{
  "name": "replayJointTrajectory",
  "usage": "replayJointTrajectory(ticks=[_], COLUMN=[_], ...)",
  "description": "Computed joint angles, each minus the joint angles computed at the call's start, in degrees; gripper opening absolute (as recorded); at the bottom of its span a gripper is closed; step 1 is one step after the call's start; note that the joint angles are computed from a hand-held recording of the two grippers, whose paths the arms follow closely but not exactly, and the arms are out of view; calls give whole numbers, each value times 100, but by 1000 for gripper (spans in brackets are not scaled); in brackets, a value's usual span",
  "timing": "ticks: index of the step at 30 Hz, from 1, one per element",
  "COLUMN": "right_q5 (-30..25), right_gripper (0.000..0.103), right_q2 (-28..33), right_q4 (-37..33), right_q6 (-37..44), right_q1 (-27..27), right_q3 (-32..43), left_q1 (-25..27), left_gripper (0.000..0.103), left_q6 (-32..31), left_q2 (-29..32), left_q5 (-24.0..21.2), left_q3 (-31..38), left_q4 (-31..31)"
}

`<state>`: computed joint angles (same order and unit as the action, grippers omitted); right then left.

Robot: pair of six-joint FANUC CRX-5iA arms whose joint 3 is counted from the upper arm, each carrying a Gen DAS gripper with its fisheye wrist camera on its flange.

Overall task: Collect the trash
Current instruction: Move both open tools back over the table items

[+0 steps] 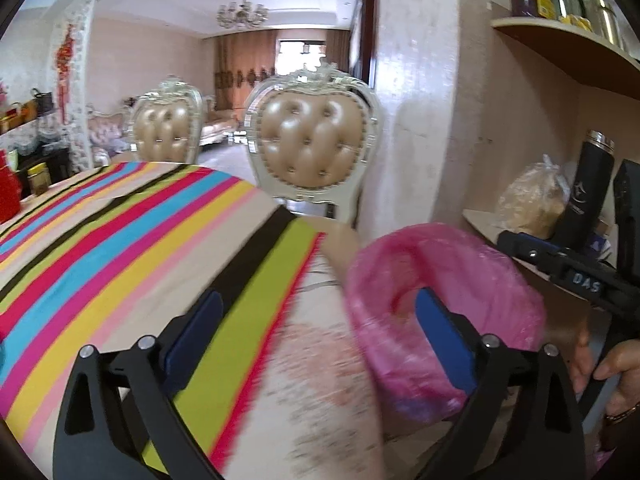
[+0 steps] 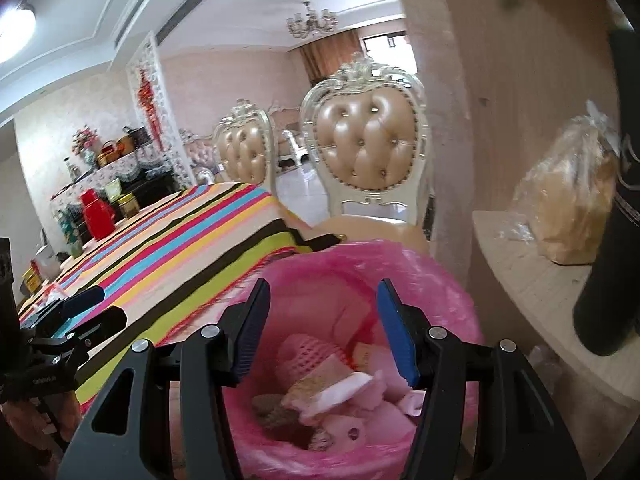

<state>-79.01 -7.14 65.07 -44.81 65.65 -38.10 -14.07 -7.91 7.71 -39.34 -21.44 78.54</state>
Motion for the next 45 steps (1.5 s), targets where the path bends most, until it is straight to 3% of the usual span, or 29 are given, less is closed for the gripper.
replayJointTrajectory(ticks=[4, 13, 20, 27, 34, 36, 42, 45], right_q5=[393, 1992, 2978, 3445, 3619, 3642, 3512, 3185], right_gripper=[57, 76, 80, 85, 85, 85, 85, 85], right_q2=[289, 1412, 2337, 3301, 4273, 4497, 5306, 5895], right_q4=[290, 1023, 1230, 838, -97, -322, -1292, -1904], right_q6=[228, 996, 1740, 3007, 4614, 4985, 6075, 6710], right_q1=[-171, -807, -1011, -982, -968, -986, -1090, -1114], right_q3=[307, 1475, 2581, 3932, 5500, 5903, 7363, 8464], left_q1=[293, 1215, 1877, 2605, 2957, 3067, 3404, 3552], left_gripper=[98, 98, 98, 98, 98, 98, 98, 98], left_q6=[-57, 41, -200, 494, 975, 1280, 3060, 3961], left_q2=[-101, -268, -319, -39, 249, 400, 922, 1197], left_q5=[176, 523, 891, 1004, 1494, 1624, 1928, 1842], left_q3=[-88, -200, -190, 157, 444, 636, 1535, 2070], left_q4=[67, 220, 558, -111, -345, -547, -2163, -3029])
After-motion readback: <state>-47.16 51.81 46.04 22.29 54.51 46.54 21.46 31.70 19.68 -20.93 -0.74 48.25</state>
